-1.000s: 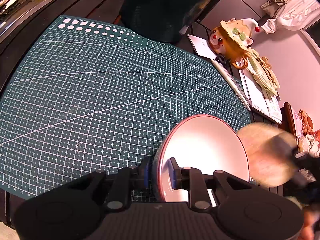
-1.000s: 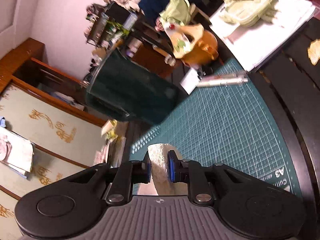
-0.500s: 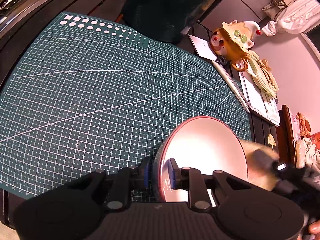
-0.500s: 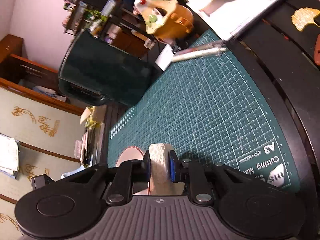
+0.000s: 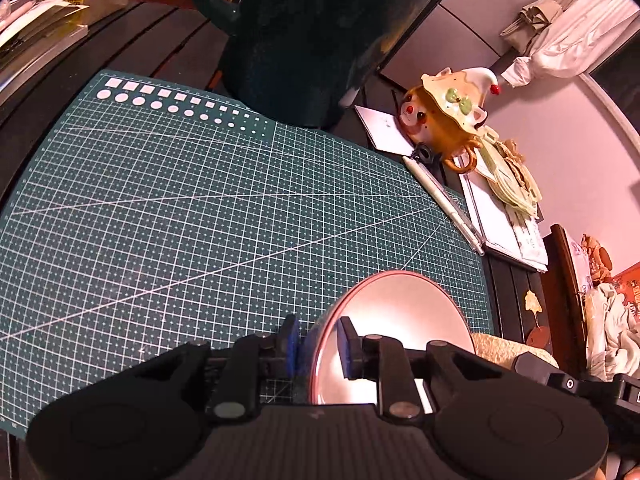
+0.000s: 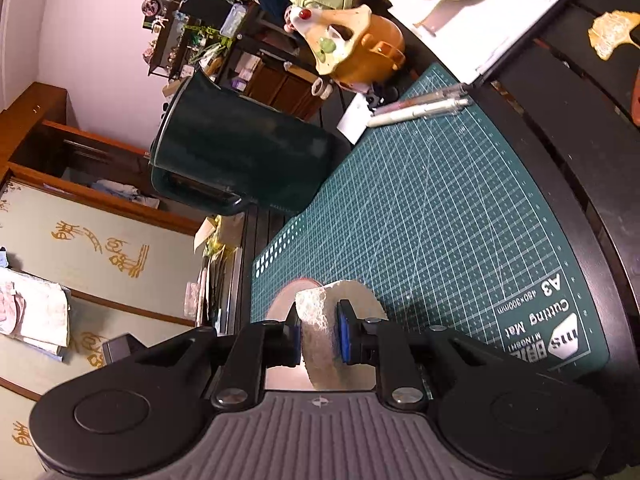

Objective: Clean bowl
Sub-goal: 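Scrub the white bowl's outer wall with the right gripper's cream sponge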

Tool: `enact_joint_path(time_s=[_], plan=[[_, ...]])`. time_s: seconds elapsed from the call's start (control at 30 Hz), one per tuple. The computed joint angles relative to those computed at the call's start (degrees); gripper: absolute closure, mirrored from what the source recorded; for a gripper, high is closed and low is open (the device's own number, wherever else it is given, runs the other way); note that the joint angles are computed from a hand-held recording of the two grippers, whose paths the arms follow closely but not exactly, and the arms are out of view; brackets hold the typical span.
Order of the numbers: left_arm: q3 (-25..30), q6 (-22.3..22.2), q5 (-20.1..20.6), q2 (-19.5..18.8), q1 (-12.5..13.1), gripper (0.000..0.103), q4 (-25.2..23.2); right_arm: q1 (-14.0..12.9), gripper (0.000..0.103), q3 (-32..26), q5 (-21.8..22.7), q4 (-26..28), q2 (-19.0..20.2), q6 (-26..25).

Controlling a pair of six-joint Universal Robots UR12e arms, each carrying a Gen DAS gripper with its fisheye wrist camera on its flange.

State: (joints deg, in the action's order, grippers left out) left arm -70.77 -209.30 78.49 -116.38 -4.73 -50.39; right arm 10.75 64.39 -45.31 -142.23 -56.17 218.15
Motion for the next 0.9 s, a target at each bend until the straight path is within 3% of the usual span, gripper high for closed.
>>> enact_joint_path(time_s=[0.23,0.4,0.57,0.77,0.9], plan=[[-0.3,-0.98,-0.13,0.28,0.37,0.082,0.09,0.27,0.085,0.28,1.12,3.01,-0.73,-3.84],[-3.04,-2.2,-2.46,2.68,0.78,0.079,-1.47,0.17,0.085,0.3,1.41,3.6,-0.86,-4.48],[-4.02,-0.14,-1.37,4.78,-0.48,0.079,-9.63,0.14,0.085,0.3,1.66,3.44,-0.78,-4.33],[-4.71,-0.77,2.83,4.9,-0.96,0.084,-7.33,0.22,0.085,0.36,1.94,5.01,-1.17,-6.34],[-5.65,-3.07,-1.2,5.02,0.54,0.086,-5.7,0.34,0.085,0.55,1.38,5.87,-1.62,-9.11]])
